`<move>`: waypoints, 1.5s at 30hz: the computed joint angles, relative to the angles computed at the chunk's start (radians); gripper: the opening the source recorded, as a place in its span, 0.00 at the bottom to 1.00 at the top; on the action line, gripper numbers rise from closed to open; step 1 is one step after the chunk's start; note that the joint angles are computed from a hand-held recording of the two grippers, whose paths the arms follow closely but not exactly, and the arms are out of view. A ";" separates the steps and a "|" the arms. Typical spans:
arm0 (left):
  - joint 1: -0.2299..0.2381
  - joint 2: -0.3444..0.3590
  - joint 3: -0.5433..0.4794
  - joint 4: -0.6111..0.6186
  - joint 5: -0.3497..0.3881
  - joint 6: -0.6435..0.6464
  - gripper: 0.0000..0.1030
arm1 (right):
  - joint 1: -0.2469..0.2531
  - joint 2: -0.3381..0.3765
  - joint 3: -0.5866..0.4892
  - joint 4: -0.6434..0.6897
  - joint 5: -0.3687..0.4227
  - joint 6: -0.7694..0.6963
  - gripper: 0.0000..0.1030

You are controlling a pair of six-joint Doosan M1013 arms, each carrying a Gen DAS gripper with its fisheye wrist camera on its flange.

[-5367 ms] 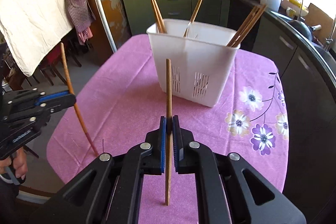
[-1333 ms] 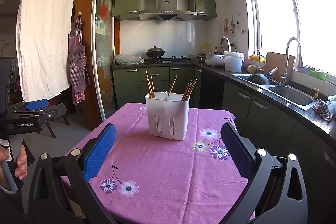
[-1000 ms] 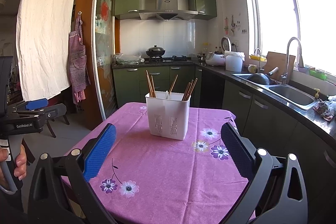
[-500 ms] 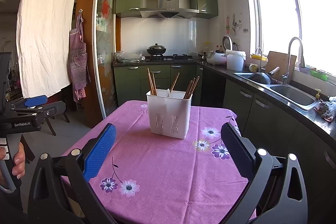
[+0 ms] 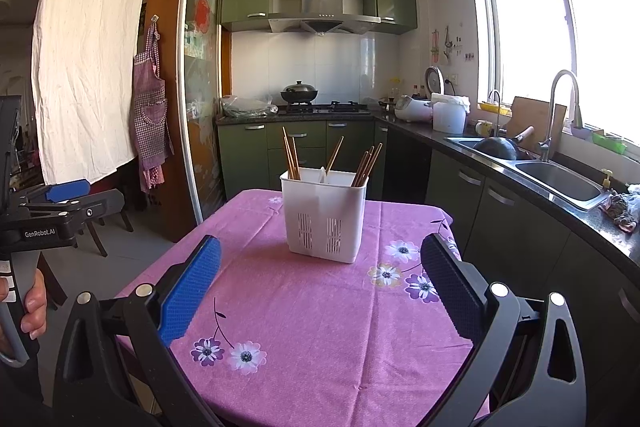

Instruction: Organize utensils

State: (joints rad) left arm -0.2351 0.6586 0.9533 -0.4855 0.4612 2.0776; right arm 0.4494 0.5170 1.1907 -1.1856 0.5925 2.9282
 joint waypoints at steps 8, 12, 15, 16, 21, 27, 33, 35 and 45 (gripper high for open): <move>-0.001 0.002 -0.001 0.014 0.011 -0.007 0.93 | -0.001 0.000 0.003 0.002 -0.004 -0.002 0.96; -0.003 0.003 -0.004 0.023 0.014 -0.008 0.93 | -0.001 0.000 0.004 0.001 -0.003 -0.001 0.96; -0.003 0.002 -0.002 0.022 0.015 -0.005 0.93 | -0.002 0.000 0.004 0.004 -0.006 -0.003 0.96; -0.003 0.001 -0.002 0.027 0.013 -0.009 0.93 | -0.002 0.000 0.004 0.005 -0.005 -0.005 0.96; -0.005 -0.001 0.002 0.036 0.002 -0.005 0.93 | -0.002 0.000 0.003 0.005 -0.005 -0.006 0.96; -0.003 -0.001 -0.001 0.011 0.008 0.014 0.93 | -0.004 0.002 0.003 0.008 -0.009 -0.016 0.96; -0.004 -0.001 -0.002 0.019 0.007 0.007 0.93 | -0.006 0.003 0.004 0.018 -0.015 -0.028 0.96; -0.004 0.000 -0.004 0.021 0.010 0.005 0.93 | -0.006 0.003 0.002 0.022 -0.015 -0.035 0.96; -0.001 0.007 -0.014 0.020 0.014 0.002 0.94 | -0.009 0.004 0.000 0.040 -0.019 -0.058 0.96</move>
